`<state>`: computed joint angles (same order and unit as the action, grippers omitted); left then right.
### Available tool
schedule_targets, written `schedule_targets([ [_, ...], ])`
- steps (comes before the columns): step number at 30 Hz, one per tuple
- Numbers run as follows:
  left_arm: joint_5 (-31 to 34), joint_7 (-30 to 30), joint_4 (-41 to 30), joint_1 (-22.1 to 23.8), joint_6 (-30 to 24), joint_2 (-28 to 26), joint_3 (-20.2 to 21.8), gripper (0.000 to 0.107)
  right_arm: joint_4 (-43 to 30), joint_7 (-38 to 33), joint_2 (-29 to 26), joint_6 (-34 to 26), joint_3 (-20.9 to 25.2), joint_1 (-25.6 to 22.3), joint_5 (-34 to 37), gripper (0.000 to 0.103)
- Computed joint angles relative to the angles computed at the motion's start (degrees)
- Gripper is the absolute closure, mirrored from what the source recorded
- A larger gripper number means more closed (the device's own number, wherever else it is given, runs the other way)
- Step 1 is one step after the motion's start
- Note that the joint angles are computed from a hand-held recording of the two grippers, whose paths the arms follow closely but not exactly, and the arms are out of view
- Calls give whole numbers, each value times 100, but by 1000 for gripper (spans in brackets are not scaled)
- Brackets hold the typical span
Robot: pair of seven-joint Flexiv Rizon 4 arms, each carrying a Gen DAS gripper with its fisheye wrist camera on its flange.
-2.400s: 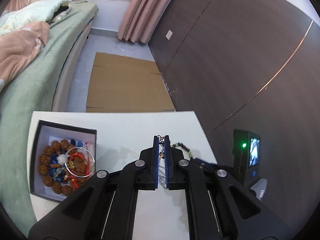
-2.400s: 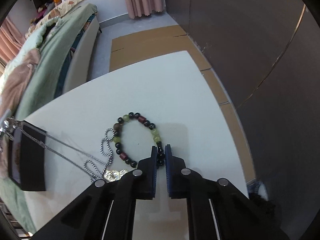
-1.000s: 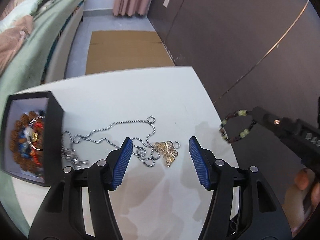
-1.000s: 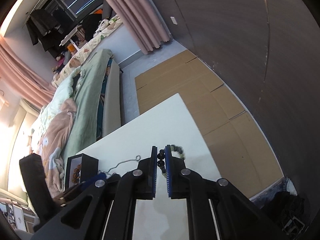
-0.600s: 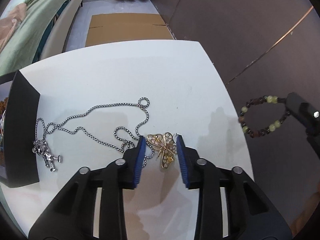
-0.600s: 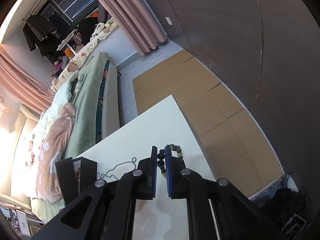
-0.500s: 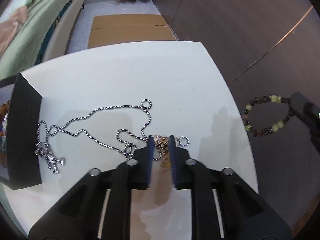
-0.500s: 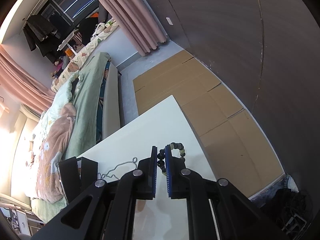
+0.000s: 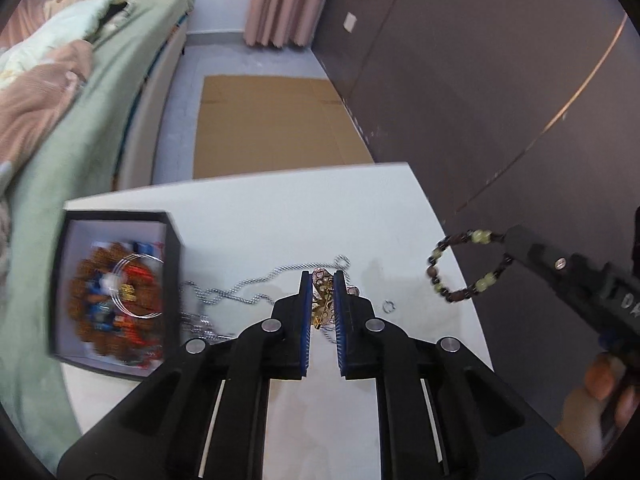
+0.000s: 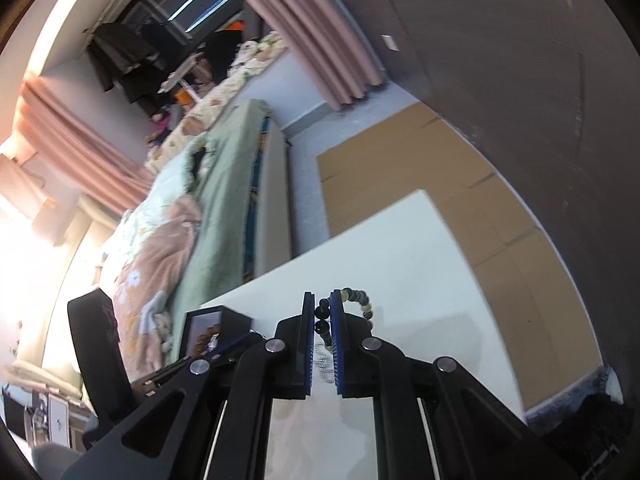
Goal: Organize jewelry
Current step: 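Carry the bracelet and butterfly necklace over the black box and open both grippers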
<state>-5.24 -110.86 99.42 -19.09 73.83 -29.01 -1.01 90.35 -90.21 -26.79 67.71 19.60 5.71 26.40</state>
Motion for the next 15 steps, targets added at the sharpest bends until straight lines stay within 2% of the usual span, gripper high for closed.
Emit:
schedule_targets([
  [6, -29, -82, 734, 185, 611, 570, 120, 96, -144, -368, -56, 7, 271, 34, 254, 95],
  [13, -18, -440, 1357, 357, 1358, 796, 391, 94, -276, -688, -124, 75, 435, 161, 452, 95],
  [14, -8, -480, 1367, 351, 1470, 770, 451, 91, -350, -813, -169, 27, 551, 112, 579, 95],
  [15, -14, -513, 1389, 344, 1481, 768, 522, 68, -397, -893, -192, -22, 610, 93, 672, 95],
])
